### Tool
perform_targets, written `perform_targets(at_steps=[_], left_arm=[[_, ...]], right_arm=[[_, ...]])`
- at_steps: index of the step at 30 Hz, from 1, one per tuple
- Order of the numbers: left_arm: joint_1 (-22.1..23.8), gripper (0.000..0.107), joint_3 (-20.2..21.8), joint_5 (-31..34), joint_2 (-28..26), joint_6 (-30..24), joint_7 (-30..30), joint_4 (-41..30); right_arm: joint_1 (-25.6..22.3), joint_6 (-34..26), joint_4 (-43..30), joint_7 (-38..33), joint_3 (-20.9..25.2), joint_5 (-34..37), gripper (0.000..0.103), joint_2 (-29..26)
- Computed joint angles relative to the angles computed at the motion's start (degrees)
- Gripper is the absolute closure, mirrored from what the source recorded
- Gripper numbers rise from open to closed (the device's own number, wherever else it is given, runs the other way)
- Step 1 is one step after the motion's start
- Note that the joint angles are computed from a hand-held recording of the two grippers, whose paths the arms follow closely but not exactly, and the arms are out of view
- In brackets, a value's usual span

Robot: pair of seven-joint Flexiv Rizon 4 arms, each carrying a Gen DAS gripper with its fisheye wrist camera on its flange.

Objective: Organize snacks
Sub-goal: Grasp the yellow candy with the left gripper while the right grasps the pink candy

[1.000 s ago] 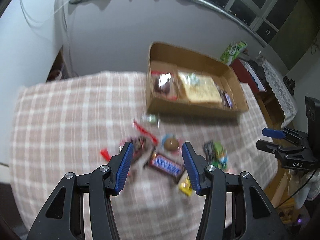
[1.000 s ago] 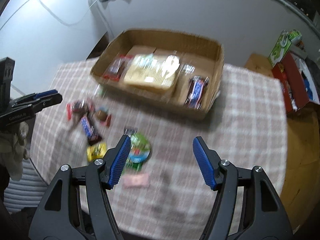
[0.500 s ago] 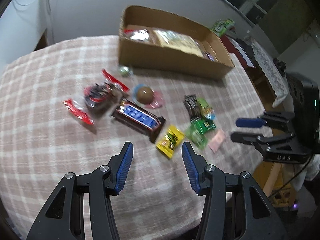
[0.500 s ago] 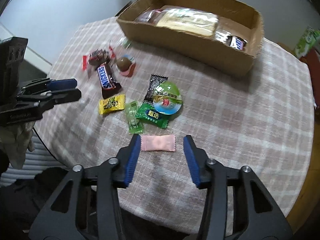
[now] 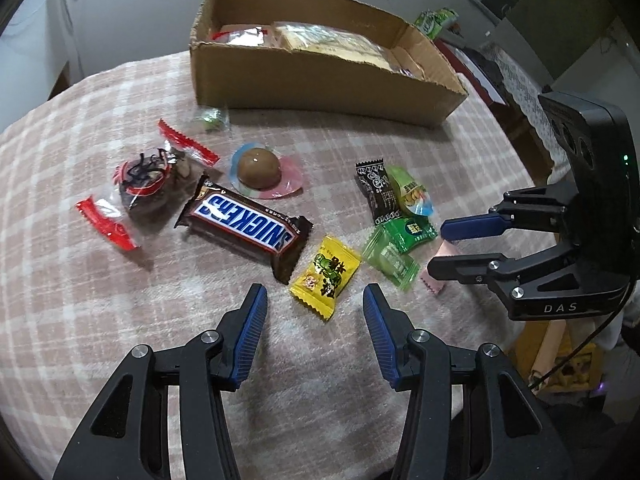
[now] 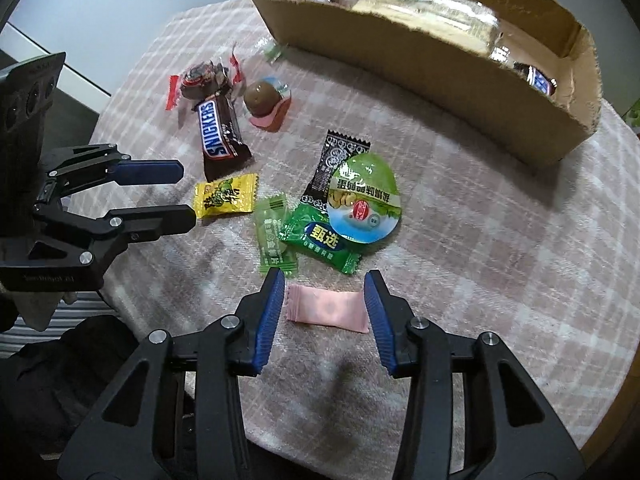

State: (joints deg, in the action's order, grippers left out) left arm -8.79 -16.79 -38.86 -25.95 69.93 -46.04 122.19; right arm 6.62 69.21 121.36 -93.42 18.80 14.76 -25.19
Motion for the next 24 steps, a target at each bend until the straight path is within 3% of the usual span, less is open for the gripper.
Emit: perform_targets(at_steps=[8, 11, 15, 18, 24], left_arm=[[-1.14, 0.058, 1.22, 4.69, -0.86, -0.34, 0.43, -1.26], [-1.58, 0.058, 1.54, 6.71, -1.24, 0.12, 0.33, -1.83], [-1.39, 0.058, 1.70, 8.82, -1.79, -0.46, 0.01, -2.83], [-1.44, 0.058, 1.79, 9.77, -2.20, -0.77, -0.57, -3.47], [-0.53, 0.059, 0.99, 9.29, -2.10, -1.09, -0.44, -3.08]], right_arm=[[-2.44, -2.48, 0.36, -4.64, 2.47, 4.38, 0.059, 1.11], [-1.33, -2.78, 1.70, -5.67, 2.18, 5.08, 0.059, 2.06], [3.35, 0.84, 4.84, -2.72, -1.47, 0.01, 0.059, 3.16], [3.99, 2.82, 5.09, -1.46, -2.47, -2.86, 0.059, 3.04], [-0.45, 0.12, -0.45, -7.32, 1.59, -2.09, 0.059, 0.23]])
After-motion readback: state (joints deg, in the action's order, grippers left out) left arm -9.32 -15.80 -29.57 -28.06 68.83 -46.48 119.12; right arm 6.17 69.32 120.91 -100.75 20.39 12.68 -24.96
